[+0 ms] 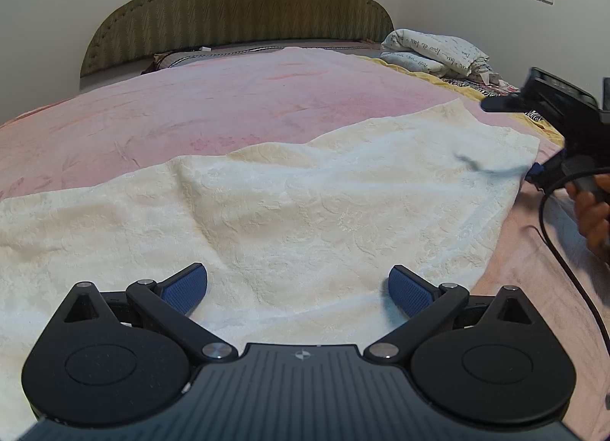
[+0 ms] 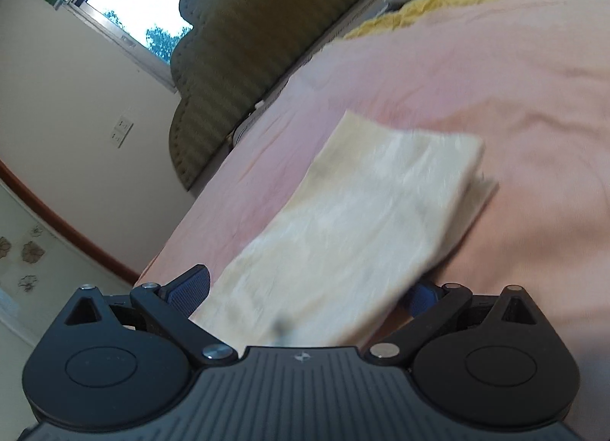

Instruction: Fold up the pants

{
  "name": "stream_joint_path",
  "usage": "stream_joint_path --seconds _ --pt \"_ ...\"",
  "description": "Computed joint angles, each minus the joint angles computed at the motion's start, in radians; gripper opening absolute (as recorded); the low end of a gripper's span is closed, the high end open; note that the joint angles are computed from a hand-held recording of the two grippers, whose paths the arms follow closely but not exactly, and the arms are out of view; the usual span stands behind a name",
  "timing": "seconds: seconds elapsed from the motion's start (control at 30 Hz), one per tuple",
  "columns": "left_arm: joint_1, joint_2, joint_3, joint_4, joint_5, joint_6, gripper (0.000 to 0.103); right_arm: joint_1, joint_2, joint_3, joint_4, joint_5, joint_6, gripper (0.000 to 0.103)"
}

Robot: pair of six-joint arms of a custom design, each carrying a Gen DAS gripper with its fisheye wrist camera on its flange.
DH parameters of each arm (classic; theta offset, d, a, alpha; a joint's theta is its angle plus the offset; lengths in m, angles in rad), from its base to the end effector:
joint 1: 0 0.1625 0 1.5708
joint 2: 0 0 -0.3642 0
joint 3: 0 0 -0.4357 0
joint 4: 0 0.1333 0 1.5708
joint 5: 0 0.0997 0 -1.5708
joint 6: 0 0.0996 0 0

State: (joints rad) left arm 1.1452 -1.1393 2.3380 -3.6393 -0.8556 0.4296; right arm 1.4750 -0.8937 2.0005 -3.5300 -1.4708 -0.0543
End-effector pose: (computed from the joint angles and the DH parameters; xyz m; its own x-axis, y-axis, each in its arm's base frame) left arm 0.0023 -0.4759 0.1151 -0.7023 0.1131 -0.7028 0.6147 0.5943 -0.5186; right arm 0.0887 -0.5745 0.0666 -0.9996 -0.0152 -0.0247 0.0087 0.6553 -0.7553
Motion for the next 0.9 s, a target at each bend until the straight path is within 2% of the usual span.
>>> stream_joint_path --seconds 0.1,0.17,0.2,0.23,0.27,0.3,0.33,0.43,0.47,0.57,0.67,0.73,0.8,0.9 --pt "0.0 0.0 0.0 -0.001 0.0 0.0 0.103 0.009 0.041 -0.057 -0.015 -0.032 -0.011 0.102" --pt "0.0 0.0 0.0 0.0 -0.001 -0.001 0.103 0.021 0.062 -0.086 -0.018 -0.068 -0.017 0.096" --pt "0.001 0.0 0.0 0.0 -0.002 -0.002 0.103 0.028 0.071 -0.096 -0.023 -0.095 -0.027 0.084" --pt "0.001 0.0 0.0 0.001 -0.003 -0.003 0.103 0.034 0.079 -0.106 -0.027 -0.124 -0.033 0.064" --pt "0.001 0.0 0.0 0.001 -0.004 -0.004 0.103 0.037 0.084 -0.114 -0.028 -0.151 -0.032 0.052" --pt "0.002 -0.003 0.001 0.003 -0.009 -0.007 0.103 0.035 0.084 -0.12 -0.02 -0.168 -0.018 0.028" --pt "0.007 -0.01 0.002 0.007 -0.02 -0.01 0.102 0.029 0.082 -0.123 -0.01 -0.175 0.005 0.015" --pt "0.021 -0.047 0.008 0.038 -0.072 -0.06 0.099 -0.012 0.073 -0.121 0.002 -0.093 0.075 0.013" --pt "0.032 -0.065 0.009 0.057 -0.108 -0.098 0.099 -0.015 0.074 -0.119 -0.005 -0.086 0.075 0.013" --pt "0.104 -0.151 -0.012 0.191 -0.319 -0.313 0.1 0.006 0.082 -0.126 -0.015 -0.133 0.049 0.013" --pt "0.189 -0.191 -0.081 0.357 -0.554 -0.506 0.1 0.063 0.101 -0.138 -0.053 -0.217 -0.061 0.013" --pt "0.239 -0.178 -0.128 0.395 -0.7 -0.62 0.101 0.12 0.121 -0.149 -0.091 -0.291 -0.205 0.012" --pt "0.284 -0.149 -0.176 0.416 -0.843 -0.706 0.102 0.183 0.143 -0.145 -0.143 -0.321 -0.394 0.012" --pt "0.316 -0.099 -0.228 0.402 -0.957 -0.812 0.102 0.266 0.186 -0.138 -0.2 -0.344 -0.632 0.012"
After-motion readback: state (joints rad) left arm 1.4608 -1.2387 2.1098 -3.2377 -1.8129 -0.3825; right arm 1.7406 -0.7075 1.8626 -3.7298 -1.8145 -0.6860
